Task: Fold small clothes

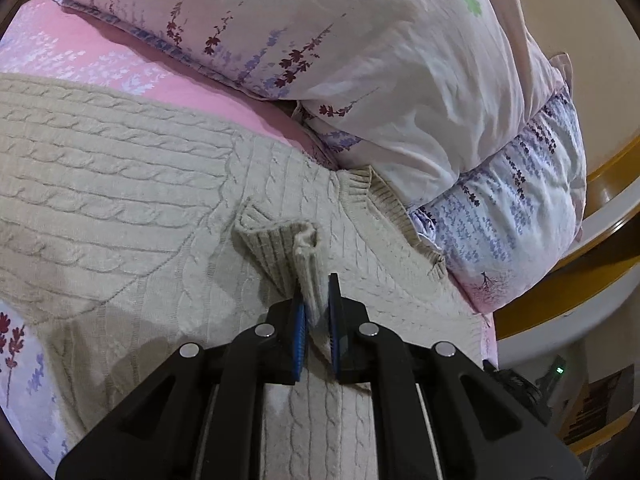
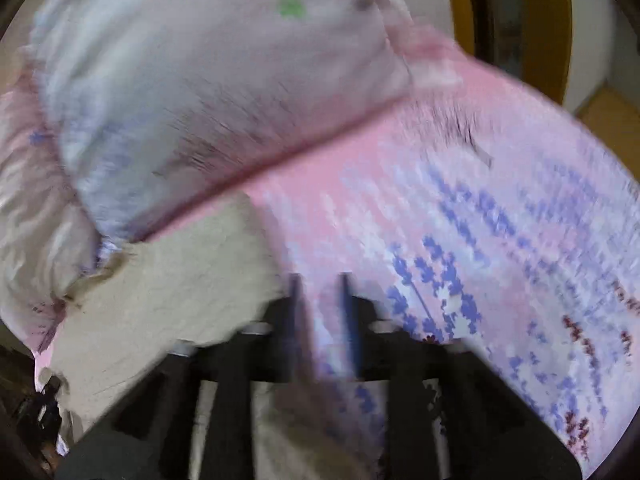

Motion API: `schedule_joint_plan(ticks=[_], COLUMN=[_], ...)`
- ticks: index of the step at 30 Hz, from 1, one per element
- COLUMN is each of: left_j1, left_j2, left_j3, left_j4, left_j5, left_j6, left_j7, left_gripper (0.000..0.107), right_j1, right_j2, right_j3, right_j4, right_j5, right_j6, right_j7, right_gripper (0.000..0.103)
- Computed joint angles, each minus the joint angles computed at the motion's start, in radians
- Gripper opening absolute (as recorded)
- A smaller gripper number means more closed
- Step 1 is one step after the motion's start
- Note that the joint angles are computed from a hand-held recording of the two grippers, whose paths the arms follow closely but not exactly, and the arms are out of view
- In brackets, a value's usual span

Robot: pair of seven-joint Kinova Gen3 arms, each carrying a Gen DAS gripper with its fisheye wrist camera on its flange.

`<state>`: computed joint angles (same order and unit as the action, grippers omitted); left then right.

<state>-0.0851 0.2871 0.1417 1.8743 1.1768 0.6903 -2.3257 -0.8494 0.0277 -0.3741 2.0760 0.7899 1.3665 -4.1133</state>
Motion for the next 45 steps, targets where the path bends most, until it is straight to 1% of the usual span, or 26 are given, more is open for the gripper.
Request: schedule_joint_plan(ticks=[1,3,6,7,9,11,12,13,14,16,17,19,22,23,26,27,31,33,35,38,40,41,42,43,44,45], left_j1=[0.000,-0.012,-0.037,-0.050,-0.080,-0.111,-0.132,-0.152,-0.179,-0.208,-0.230,-0.260,-0.318,-0.338,-0.381,-0.387,-0.438,-0.446,-0.461,-0.463,-0.455,-0.444,-0.422,-0.414,-0.422,-0.443], left_j2=[-0.004,-0.014,-0.039,-0.047,-0.081,-0.113,-0.136,-0.151,-0.166,-0.182,-0.184,-0.175,-0.140,-0.126,-0.097,-0.083,-0.043,-0.026,-0.010,-0.004,-0.006,-0.014,-0.026,-0.035,-0.048,-0.063], left_j3=[-0.004,-0.009,-0.027,-0.037,-0.066,-0.097,-0.120,-0.141,-0.168,-0.204,-0.226,-0.250,-0.269,-0.271,-0.265,-0.270,-0.245,-0.242,-0.241,-0.234,-0.222,-0.214,-0.224,-0.215,-0.188,-0.142], left_j4=[-0.003,-0.001,0.009,0.012,0.031,0.057,0.076,0.089,0.099,0.105,0.102,0.092,0.075,0.072,0.068,0.068,0.065,0.056,0.055,0.051,0.045,0.044,0.050,0.054,0.057,0.061], left_j5=[-0.013,-0.022,-0.036,-0.044,-0.068,-0.072,-0.072,-0.071,-0.079,-0.109,-0.128,-0.155,-0.157,-0.149,-0.128,-0.109,-0.009,0.015,0.042,0.052,0.056,0.058,0.076,0.103,0.124,0.141], left_j6=[0.007,0.024,0.060,0.081,0.113,0.127,0.129,0.135,0.147,0.140,0.137,0.124,0.141,0.148,0.161,0.161,0.155,0.137,0.115,0.076,0.042,0.017,-0.001,-0.015,-0.024,-0.037], left_j7=[0.012,0.009,-0.004,-0.008,-0.016,-0.038,-0.044,-0.051,-0.053,-0.023,0.005,0.072,0.162,0.184,0.234,0.249,0.258,0.280,0.292,0.307,0.281,0.270,0.244,0.203,0.163,0.122], left_gripper=[0.008,0.008,0.008,0.009,0.018,0.040,0.041,0.041,0.041,0.041,0.041,0.041,0.040,0.040,0.040,0.040,0.038,0.032,0.022,0.016,0.008,0.008,0.007,0.007,0.007,0.007], right_j1=[-0.017,0.003,0.134,0.181,0.263,0.297,0.291,0.271,0.239,0.178,0.142,0.061,-0.057,-0.080,-0.094,-0.093,-0.086,-0.086,-0.086,-0.088,-0.091,-0.092,-0.093,-0.092,-0.092,-0.090], right_j2=[0.009,0.028,0.076,0.096,0.165,0.254,0.277,0.282,0.272,0.224,0.200,0.184,0.172,0.163,0.154,0.145,0.128,0.127,0.124,0.118,0.113,0.109,0.104,0.099,0.096,0.094], right_j3=[-0.021,-0.096,-0.195,-0.233,-0.326,-0.363,-0.354,-0.327,-0.281,-0.188,-0.142,-0.049,0.083,0.108,0.101,0.100,0.091,0.086,0.082,0.075,0.072,0.070,0.068,0.065,0.062,0.059], right_j4=[-0.009,-0.029,-0.069,-0.087,-0.146,-0.226,-0.255,-0.274,-0.282,-0.256,-0.232,-0.223,-0.216,-0.215,-0.219,-0.214,-0.202,-0.200,-0.195,-0.186,-0.181,-0.177,-0.172,-0.167,-0.165,-0.162], right_j5=[0.022,0.086,0.118,0.121,0.124,0.096,0.090,0.080,0.055,0.027,0.024,0.012,-0.003,-0.009,-0.004,-0.002,0.006,0.007,0.010,0.014,0.019,0.023,0.028,0.032,0.035,0.037], right_j6=[0.024,0.024,-0.067,-0.077,-0.048,0.007,0.031,0.039,0.031,-0.034,-0.071,-0.100,-0.138,-0.141,-0.132,-0.137,-0.150,-0.151,-0.156,-0.157,-0.149,-0.146,-0.145,-0.145,-0.143,-0.143], right_j7=[0.009,0.075,0.197,0.238,0.319,0.400,0.441,0.477,0.496,0.487,0.467,0.471,0.487,0.494,0.483,0.479,0.462,0.459,0.453,0.448,0.437,0.428,0.418,0.413,0.407,0.405], right_gripper=[0.051,0.051,0.051,0.051,0.051,0.061,0.062,0.067,0.068,0.072,0.074,0.074,0.075,0.075,0.076,0.076,0.076,0.076,0.076,0.076,0.076,0.076,0.076,0.076,0.076,0.076])
